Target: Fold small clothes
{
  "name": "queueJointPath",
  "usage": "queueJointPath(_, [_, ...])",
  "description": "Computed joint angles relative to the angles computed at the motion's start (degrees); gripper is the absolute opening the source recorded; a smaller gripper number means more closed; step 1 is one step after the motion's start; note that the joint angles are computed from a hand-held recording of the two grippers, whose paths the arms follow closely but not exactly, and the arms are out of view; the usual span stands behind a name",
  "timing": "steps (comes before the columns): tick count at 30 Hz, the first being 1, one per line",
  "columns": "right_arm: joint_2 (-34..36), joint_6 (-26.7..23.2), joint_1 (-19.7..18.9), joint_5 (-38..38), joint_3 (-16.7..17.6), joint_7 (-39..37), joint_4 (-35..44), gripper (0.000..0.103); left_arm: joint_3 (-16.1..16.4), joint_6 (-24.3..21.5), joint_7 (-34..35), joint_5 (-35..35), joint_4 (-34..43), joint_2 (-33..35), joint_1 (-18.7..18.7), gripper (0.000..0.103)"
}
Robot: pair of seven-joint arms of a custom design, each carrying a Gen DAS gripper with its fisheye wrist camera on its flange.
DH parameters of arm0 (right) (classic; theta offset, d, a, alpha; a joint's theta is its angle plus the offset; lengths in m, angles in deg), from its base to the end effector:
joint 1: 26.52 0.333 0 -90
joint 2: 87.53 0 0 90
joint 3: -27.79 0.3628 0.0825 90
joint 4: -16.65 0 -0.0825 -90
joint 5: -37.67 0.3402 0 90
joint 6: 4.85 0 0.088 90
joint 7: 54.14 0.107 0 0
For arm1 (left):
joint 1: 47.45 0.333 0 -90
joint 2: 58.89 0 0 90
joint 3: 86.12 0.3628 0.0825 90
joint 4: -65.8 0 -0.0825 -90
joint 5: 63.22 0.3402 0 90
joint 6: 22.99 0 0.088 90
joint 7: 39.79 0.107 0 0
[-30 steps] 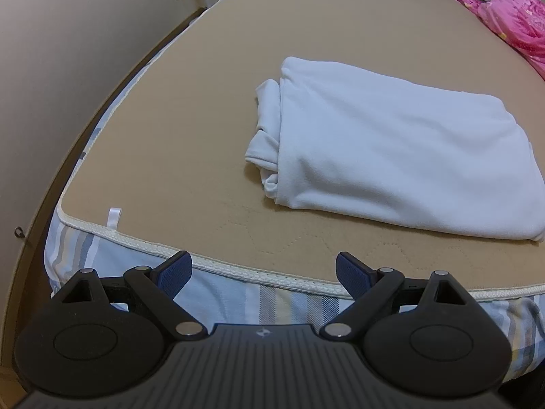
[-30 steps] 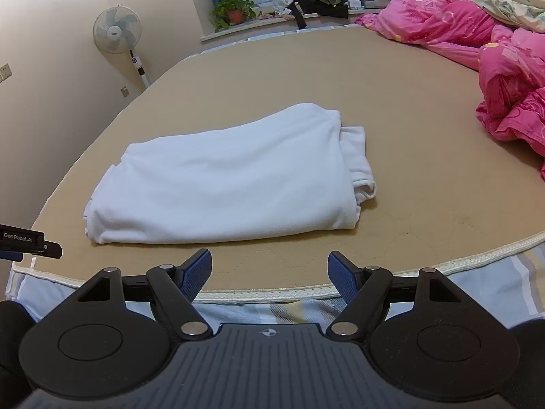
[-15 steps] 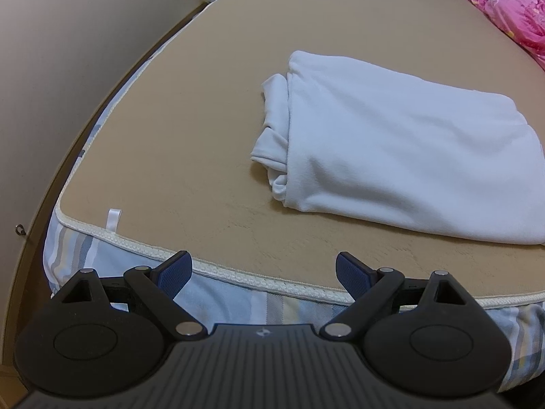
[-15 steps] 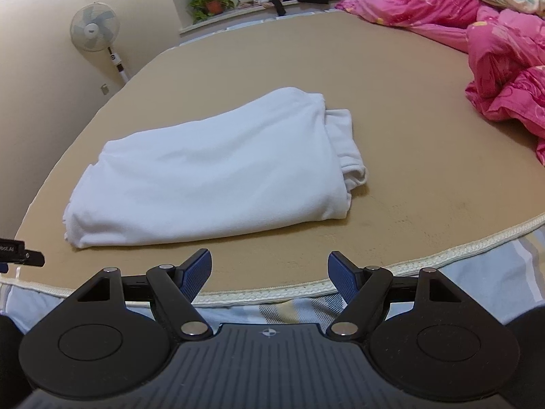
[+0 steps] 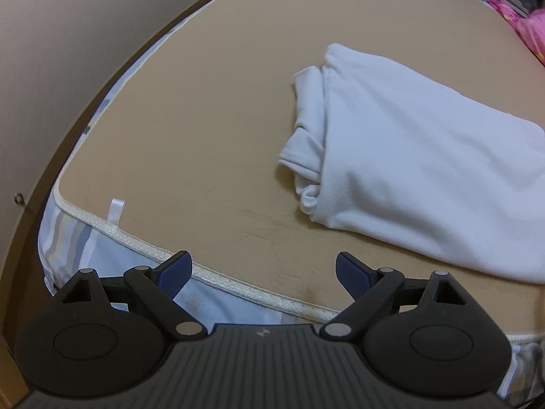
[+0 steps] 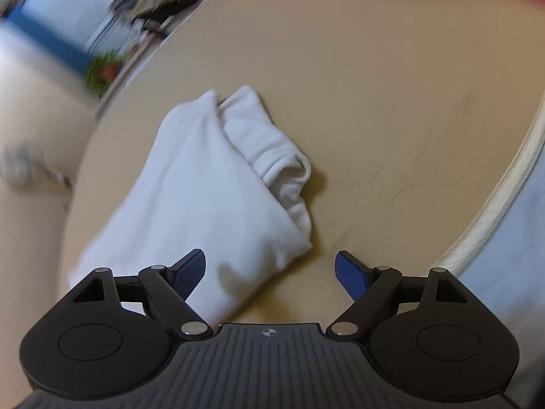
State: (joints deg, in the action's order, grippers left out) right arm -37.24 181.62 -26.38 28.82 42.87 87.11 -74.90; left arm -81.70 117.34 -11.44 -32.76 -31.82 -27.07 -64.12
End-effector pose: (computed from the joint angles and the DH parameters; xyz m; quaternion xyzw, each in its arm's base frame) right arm 0.7293 0.1528 0.2867 -0.4093 0.8208 -0.0290 0.3973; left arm 0.6657 -0.1534 0.3579 -0.8292 0.5121 -0.0600 0.2157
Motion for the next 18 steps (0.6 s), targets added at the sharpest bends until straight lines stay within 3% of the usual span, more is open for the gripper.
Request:
queueJointPath(2, [1.5, 4.6, 1.3, 2.0, -1.3, 2.9, 1.0, 0.086, 0.0, -0.6, -0.1, -0.9, 0.8, 0.7, 0.4, 0.094])
queueJointPath(3, [2.7, 6.0, -0.1, 1.5, 0.7, 3.8, 1.9, 0.085, 0.0, -1.1, 0.0, -1.5, 1.5, 1.3, 0.8, 0.094])
queueJointPath(4, [4.1, 6.2, -1.9, 0.5, 3.3, 4.6, 3.2, 0.075, 0.0, -1.5, 0.0, -2.2, 2.0, 1.8, 1.1, 0.094])
queueJointPath(5, [5.5, 5.7, -3.8, -1.3, 6.0, 4.7, 4.5, 0.025, 0.0, -1.9, 0.0, -3.1, 2.8, 2.5, 1.5, 0.094])
queueJointPath(6, [7.0, 4.6, -6.2, -3.7, 9.4, 3.9, 5.7, 0.018, 0.1, -2.1, -0.2, -4.0, 3.5, 3.1, 2.0, 0.094])
queueJointPath(8, [7.4, 5.3, -7.2, -4.2, 10.9, 4.3, 5.6, 0.018, 0.5, -3.0, -1.0, -5.6, 4.8, 4.3, 2.5, 0.094])
queueJointPath(11, [5.4, 5.8, -5.2, -4.4, 7.5, 6.9, 4.2, 0.018, 1.0, -4.6, -1.4, -7.5, 7.3, 6.7, 3.5, 0.094])
queueJointPath(16, [5.1, -6.5, -1.0, -1.9, 3.1, 6.1, 10.0, 0.018, 0.9, -6.1, 0.3, -10.2, 10.2, 9.4, 5.4, 0.094])
queueJointPath(18, [3.5, -12.4, 3.9, -1.6, -2.5, 5.7, 13.1, 0.018, 0.6, -4.2, 0.7, -11.5, 9.0, 9.0, 6.4, 0.094])
